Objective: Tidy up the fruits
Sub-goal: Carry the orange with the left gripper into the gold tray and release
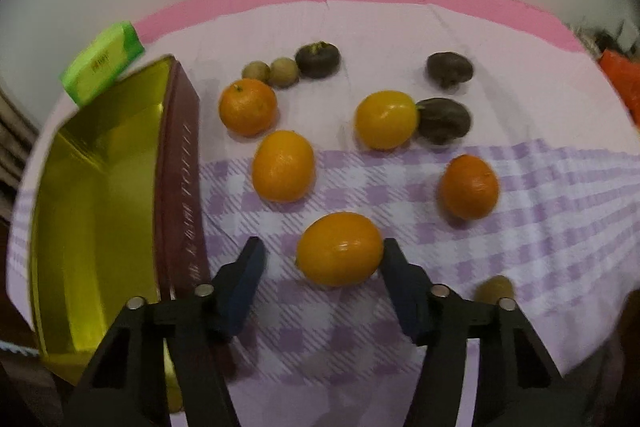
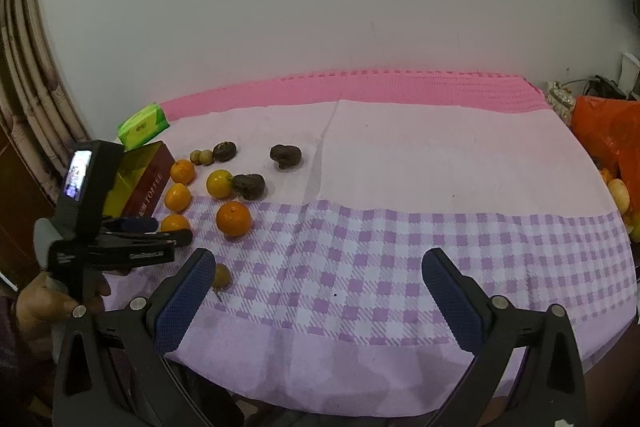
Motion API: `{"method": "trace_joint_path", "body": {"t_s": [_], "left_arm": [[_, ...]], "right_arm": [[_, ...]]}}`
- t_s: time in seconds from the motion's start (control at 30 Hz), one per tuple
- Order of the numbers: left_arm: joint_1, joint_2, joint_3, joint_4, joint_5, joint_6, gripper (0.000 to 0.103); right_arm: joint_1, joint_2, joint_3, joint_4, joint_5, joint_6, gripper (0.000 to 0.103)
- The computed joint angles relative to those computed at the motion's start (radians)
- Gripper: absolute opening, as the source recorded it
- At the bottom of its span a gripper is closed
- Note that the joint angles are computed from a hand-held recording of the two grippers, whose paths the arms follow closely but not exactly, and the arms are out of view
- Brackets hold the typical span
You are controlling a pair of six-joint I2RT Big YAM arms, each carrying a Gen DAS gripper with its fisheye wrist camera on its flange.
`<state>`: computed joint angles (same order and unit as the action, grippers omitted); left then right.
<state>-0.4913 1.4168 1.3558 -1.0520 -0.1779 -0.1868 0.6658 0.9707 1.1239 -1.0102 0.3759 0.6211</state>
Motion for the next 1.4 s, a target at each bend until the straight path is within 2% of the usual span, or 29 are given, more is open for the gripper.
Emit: {"method": "trace_joint_path", "body": {"t_s": [0.03,0.07,0.13,0.17,0.4,0.7,0.97,1.4], "left_arm": [[-0.005,-0.003,-0.006,0.010,-0.028,0.011,0.041],[-0.005,-0.006,-0.009,0.011,-0.040,0.015,0.041],[0.013,-0.027,-0.014,0.012,0.014,-0.011,0.041],[0.015,-0.042,-0.014,0.013,0.012,-0.026,0.041],[0.002,-0.135,0.012,0.002,-0.029,-0.046,0.041],[0.008,-0.200,0.016,-0.028,-0.099,-0.045,0.041],[0.090,-0.196,0.019,-0.033,-0.125,-0.010,0.041],[0.215,-0.122,0.025,-0.015,-0.188,0.078,0.042]], "right_arm": [[-0.001,0.003,0.001,-0.002,-0.002,-0.001,0.103],[-0.001,0.004,0.001,-0.004,-0.001,-0.002,0.103],[-0.001,0.002,-0.002,-0.007,0.001,-0.001,0.103],[-0.002,0.002,-0.003,-0.007,0.000,0.000,0.103],[-0.004,0.017,-0.014,-0.010,-0.028,0.005,0.103],[0.014,0.039,-0.010,-0.016,-0.037,-0.010,0.103],[0.016,0.045,-0.012,-0.015,-0.054,-0.018,0.103],[0.012,0.064,-0.012,-0.025,-0.074,-0.019,0.103]]}}
